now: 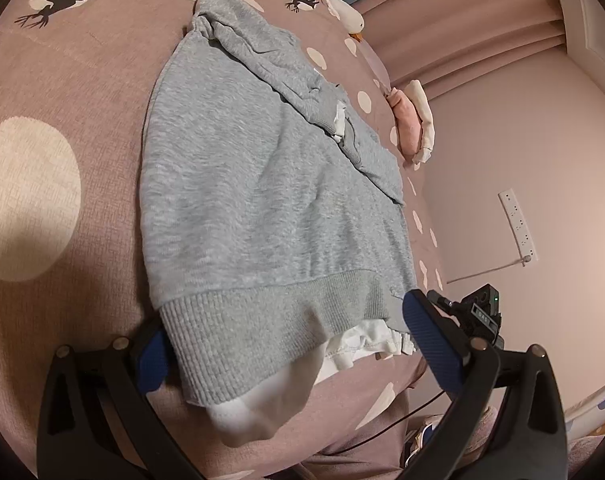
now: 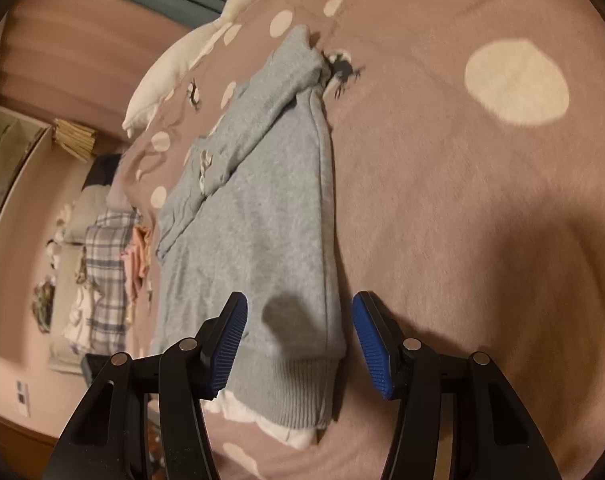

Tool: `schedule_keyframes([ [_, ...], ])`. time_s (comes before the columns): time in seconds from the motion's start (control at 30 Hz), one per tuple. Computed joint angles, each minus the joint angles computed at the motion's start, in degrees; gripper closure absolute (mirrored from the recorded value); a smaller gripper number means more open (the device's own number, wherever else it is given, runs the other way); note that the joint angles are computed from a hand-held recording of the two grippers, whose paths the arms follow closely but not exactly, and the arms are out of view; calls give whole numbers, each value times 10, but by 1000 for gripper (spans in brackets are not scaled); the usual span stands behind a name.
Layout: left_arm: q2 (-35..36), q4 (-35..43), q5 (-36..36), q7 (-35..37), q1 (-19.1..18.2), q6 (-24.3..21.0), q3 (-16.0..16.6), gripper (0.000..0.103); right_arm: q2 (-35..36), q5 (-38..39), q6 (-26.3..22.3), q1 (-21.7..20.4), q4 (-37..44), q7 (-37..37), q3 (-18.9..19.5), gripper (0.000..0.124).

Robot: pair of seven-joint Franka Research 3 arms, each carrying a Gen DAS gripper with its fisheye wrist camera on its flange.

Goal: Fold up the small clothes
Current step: 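Close the right tool on the ribbed hem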

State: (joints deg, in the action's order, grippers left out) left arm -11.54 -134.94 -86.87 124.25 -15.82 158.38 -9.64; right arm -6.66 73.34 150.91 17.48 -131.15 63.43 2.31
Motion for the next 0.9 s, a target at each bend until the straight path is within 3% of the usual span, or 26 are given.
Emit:
schedule_keyframes([
  [0.17, 0, 0, 0, -1, -1, 2, -1, 0, 14, -12, 6, 7, 19, -3, 8, 55],
  [0.5, 18, 21, 44, -45, 2, -1, 1, 0, 44, -2, 9, 7, 51, -14, 15, 55],
  [0.7, 4, 8, -25, 16, 8, -42, 14, 1, 22, -27, 5, 3, 29, -3, 13, 55],
  [0.9, -12, -7, -46, 34, 26, -79, 14, 1, -6, -48, -45, -1, 1, -10, -1, 55],
])
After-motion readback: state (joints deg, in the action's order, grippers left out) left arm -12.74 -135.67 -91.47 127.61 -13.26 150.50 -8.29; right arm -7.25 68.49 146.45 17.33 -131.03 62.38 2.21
